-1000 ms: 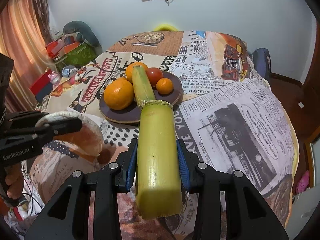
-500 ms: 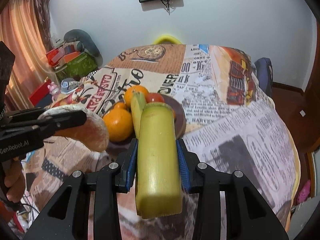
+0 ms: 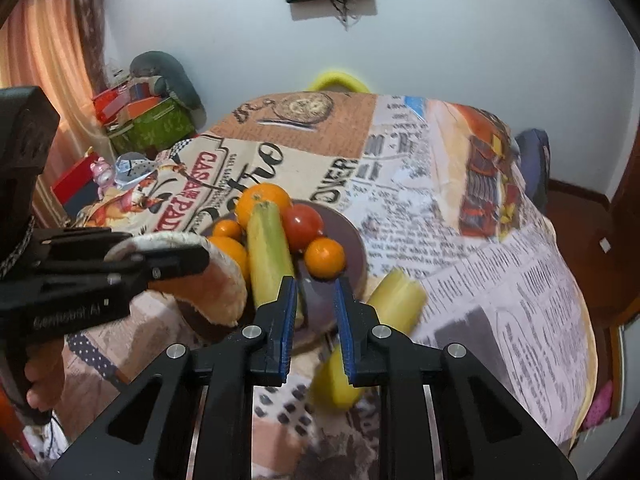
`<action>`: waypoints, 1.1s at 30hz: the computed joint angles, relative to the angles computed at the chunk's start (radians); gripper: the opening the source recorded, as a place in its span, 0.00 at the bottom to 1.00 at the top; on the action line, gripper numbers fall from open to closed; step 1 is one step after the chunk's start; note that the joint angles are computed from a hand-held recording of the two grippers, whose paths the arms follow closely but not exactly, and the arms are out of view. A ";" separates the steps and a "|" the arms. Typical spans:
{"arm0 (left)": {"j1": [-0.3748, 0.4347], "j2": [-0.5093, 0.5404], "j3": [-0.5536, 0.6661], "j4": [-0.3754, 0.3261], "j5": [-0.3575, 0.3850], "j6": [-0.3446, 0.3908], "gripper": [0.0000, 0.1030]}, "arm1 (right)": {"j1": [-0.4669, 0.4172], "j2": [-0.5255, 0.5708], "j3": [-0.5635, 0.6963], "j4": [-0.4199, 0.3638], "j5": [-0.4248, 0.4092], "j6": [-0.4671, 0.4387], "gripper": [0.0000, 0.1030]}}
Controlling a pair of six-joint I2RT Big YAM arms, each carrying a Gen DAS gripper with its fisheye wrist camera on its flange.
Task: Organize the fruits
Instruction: 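Carry the grapefruit and yellow zucchini over the plate with both grippers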
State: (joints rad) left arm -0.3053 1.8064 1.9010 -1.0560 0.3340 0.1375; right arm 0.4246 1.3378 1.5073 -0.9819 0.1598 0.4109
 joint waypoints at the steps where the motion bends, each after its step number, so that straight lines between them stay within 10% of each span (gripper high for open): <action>1: 0.000 0.003 0.003 -0.002 0.003 0.001 0.22 | -0.005 -0.008 -0.010 -0.004 0.001 0.007 0.22; 26: -0.011 0.113 0.128 0.009 -0.061 -0.017 0.35 | -0.070 0.055 -0.057 -0.037 -0.050 0.042 0.46; 33: -0.005 0.122 0.134 0.007 -0.064 -0.025 0.44 | -0.071 0.013 -0.110 -0.067 -0.093 0.029 0.33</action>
State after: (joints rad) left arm -0.3102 1.9286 2.0348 -1.0494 0.2695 0.1123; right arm 0.3535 1.3506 1.3972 -1.0491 0.0670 0.4399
